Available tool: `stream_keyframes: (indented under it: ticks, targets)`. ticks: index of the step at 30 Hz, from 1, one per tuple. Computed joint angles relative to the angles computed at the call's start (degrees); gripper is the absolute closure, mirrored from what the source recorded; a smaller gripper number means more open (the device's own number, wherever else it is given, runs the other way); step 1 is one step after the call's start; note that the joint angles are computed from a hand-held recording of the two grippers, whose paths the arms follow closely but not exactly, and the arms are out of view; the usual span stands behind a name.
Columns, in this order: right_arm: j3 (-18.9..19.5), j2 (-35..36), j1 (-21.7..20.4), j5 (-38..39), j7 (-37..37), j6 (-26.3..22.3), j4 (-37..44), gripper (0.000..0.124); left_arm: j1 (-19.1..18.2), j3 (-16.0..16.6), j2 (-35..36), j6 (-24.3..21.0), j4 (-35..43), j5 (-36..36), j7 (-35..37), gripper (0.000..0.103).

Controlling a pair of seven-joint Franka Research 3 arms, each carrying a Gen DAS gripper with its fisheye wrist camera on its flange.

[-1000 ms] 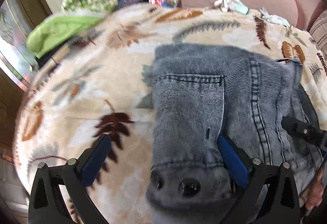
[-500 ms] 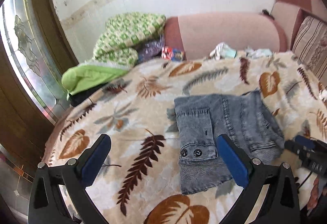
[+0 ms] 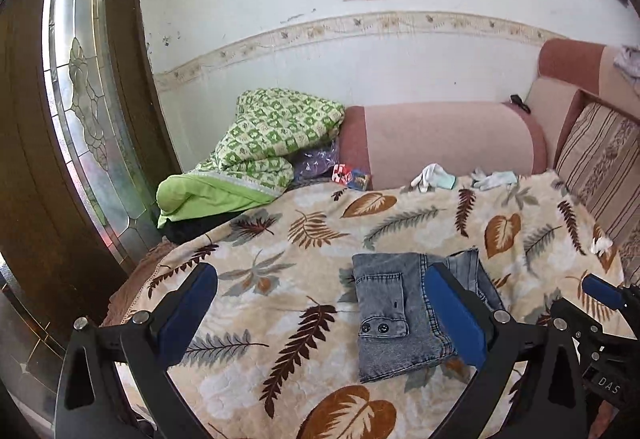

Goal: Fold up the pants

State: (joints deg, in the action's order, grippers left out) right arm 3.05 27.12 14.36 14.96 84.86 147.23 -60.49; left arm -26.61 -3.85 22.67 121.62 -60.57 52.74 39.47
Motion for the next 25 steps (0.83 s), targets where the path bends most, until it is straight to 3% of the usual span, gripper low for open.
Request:
stream_keyframes:
  ticks: [10, 14, 23, 25]
  targets:
    - [-0.44, -3.89, 1.9, -2.96, -0.65, 1.71, -2.28, 0.053, 1.34, -1.5, -6.89, 2.26, -7.03, 3.45, -4.86, 0.0]
    - [-0.36, -2.85, 2.18, -3.45, -0.95, 0.14, -0.51, 0.053, 3.16, -2.77, -9.08, 3.55, -9.38, 2.61, -4.79, 0.0]
    - [0.4, -0.43, 2.85, -3.64, -3.96, -2.34, 2.48, 0.053, 7.55, -4.65, -13.16, 12.9, -15.62, -0.47, -5.7, 0.0]
    - [0.45, 0.47, 3.01, -3.44, -4.26, -3.08, 3.69, 0.053, 7.81, -4.83, -12.84, 13.13, -15.44, -0.38, -5.46, 0.0]
